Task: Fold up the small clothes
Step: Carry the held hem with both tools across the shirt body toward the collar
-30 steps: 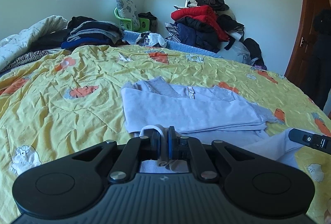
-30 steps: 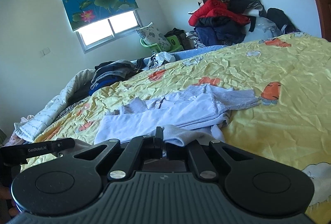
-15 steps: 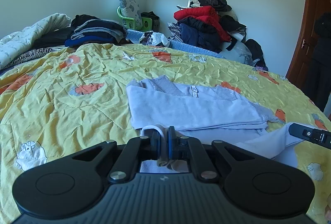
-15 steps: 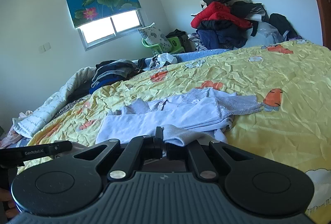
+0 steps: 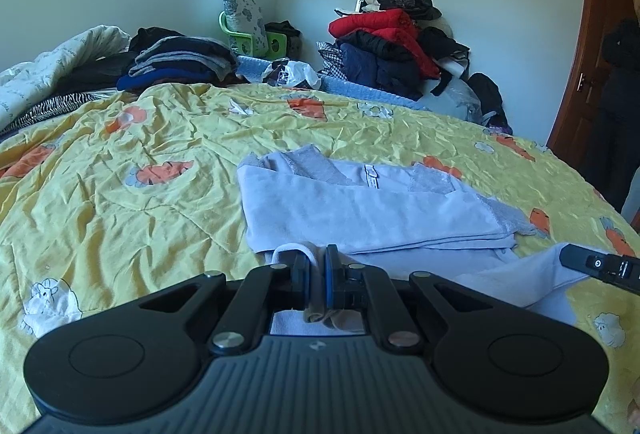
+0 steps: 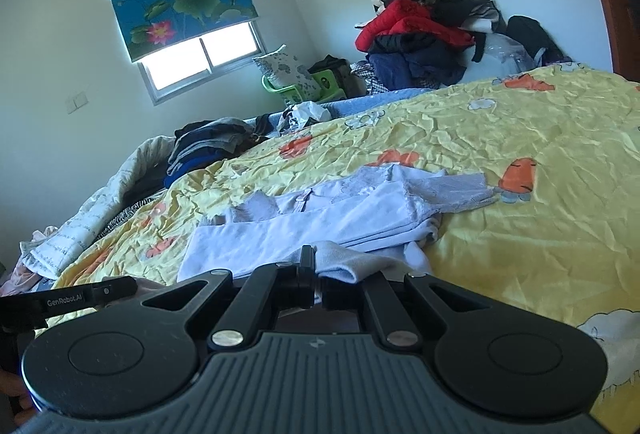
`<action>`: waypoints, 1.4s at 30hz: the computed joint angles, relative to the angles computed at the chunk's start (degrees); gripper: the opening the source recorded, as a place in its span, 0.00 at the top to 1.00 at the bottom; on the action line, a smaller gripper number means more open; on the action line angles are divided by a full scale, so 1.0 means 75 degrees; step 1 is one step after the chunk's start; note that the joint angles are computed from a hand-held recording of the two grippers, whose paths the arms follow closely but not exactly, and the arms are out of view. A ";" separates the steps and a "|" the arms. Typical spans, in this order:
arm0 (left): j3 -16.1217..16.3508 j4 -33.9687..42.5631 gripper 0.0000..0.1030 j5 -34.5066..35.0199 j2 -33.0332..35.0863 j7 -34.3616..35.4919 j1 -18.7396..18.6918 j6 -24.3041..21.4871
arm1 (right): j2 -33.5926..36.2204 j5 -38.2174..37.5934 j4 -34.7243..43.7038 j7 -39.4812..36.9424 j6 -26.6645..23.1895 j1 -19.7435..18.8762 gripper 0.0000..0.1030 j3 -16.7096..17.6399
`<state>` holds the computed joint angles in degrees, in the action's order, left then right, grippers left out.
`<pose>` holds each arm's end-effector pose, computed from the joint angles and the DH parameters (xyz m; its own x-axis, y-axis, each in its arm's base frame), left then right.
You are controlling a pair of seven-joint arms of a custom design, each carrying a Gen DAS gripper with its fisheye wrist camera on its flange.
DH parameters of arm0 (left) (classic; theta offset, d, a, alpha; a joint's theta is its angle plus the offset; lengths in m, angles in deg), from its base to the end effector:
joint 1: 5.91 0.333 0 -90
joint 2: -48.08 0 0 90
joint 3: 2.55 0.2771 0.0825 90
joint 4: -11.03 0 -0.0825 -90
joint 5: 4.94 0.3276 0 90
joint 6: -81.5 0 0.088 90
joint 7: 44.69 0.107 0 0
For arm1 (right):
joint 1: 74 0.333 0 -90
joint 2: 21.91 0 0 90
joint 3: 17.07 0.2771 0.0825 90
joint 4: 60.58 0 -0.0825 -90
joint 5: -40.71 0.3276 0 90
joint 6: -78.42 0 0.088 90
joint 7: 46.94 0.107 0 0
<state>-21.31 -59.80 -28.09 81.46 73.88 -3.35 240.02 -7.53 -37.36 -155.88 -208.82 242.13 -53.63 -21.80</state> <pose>0.6854 -0.1068 0.5352 -0.4030 -0.9027 0.1506 -0.5152 0.0877 -0.8526 0.5701 0.2204 0.5154 -0.1736 -0.9176 -0.3576 -0.3298 0.3963 -0.8568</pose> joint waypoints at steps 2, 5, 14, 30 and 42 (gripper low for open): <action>-0.0028 -0.0076 0.93 -0.0035 -0.0040 0.0030 0.0024 0.0036 | -0.0028 -0.0005 -0.0058 0.0090 -0.0020 0.0003 0.94 -0.0007; -0.0025 -0.0117 0.93 -0.0041 -0.0081 0.0049 0.0037 0.0009 | -0.0060 -0.0077 -0.0130 0.0325 0.0010 -0.0011 0.94 -0.0007; 0.0194 -0.0273 0.93 0.0274 -0.0154 -0.0155 -0.0116 0.0126 | 0.0316 0.0150 0.0316 0.0050 0.0435 -0.0022 0.94 -0.0152; 0.0110 -0.0145 0.93 0.0545 -0.0061 -0.0223 -0.0133 0.0317 | 0.0354 -0.0350 0.0314 0.0961 0.0646 -0.0111 0.94 -0.0277; 0.0390 0.1116 0.93 0.1056 0.0632 -0.0637 -0.0432 -0.0160 | 0.0674 0.0039 0.0820 0.0318 0.0364 0.0052 0.94 -0.0417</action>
